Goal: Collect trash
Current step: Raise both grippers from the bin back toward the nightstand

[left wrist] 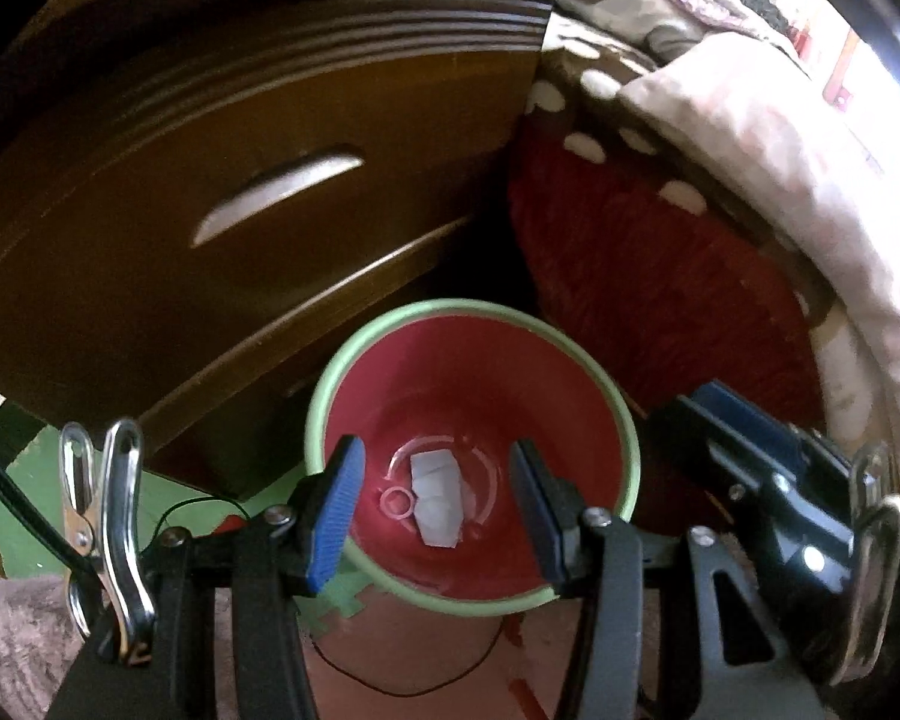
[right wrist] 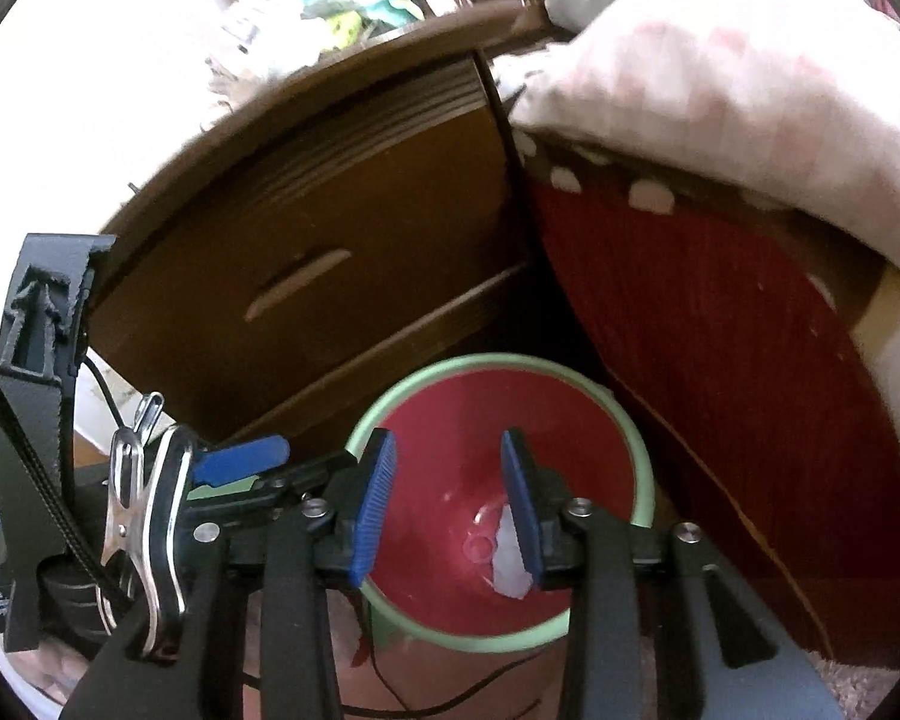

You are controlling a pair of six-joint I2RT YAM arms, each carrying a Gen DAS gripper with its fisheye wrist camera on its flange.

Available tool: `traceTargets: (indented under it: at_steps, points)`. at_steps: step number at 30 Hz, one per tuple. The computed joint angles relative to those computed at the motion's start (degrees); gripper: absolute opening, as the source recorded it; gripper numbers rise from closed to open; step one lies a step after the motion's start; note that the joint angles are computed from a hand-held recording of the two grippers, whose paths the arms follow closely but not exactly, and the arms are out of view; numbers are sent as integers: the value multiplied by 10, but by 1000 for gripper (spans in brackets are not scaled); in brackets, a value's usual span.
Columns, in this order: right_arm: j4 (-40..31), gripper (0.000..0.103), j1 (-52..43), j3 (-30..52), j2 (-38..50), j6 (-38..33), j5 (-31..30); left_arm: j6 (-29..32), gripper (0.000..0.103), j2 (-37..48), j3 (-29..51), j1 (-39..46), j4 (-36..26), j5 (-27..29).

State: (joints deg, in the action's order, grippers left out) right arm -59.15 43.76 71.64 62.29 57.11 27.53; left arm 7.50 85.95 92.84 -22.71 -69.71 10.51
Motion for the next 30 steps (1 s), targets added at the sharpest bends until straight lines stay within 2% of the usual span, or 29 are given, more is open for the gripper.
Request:
traceTargets:
  at_steps: [11, 18, 21, 30]
  points:
    - [7, 38, 34, 11, -22, 7, 54, 16, 52, -18, 64, 34, -43, 5]
    - [-35, 39, 100, 59, -10, 32, 117, 30, 52, -17, 129, 60, -78, 18]
    - [-49, 42, 126, 87, 1, 37, 144, 34, 52, -18, 151, 67, -90, 25]
    - [-74, 45, 187, 176, 46, 22, 205, 45, 52, -10, 233, 95, -128, 45]
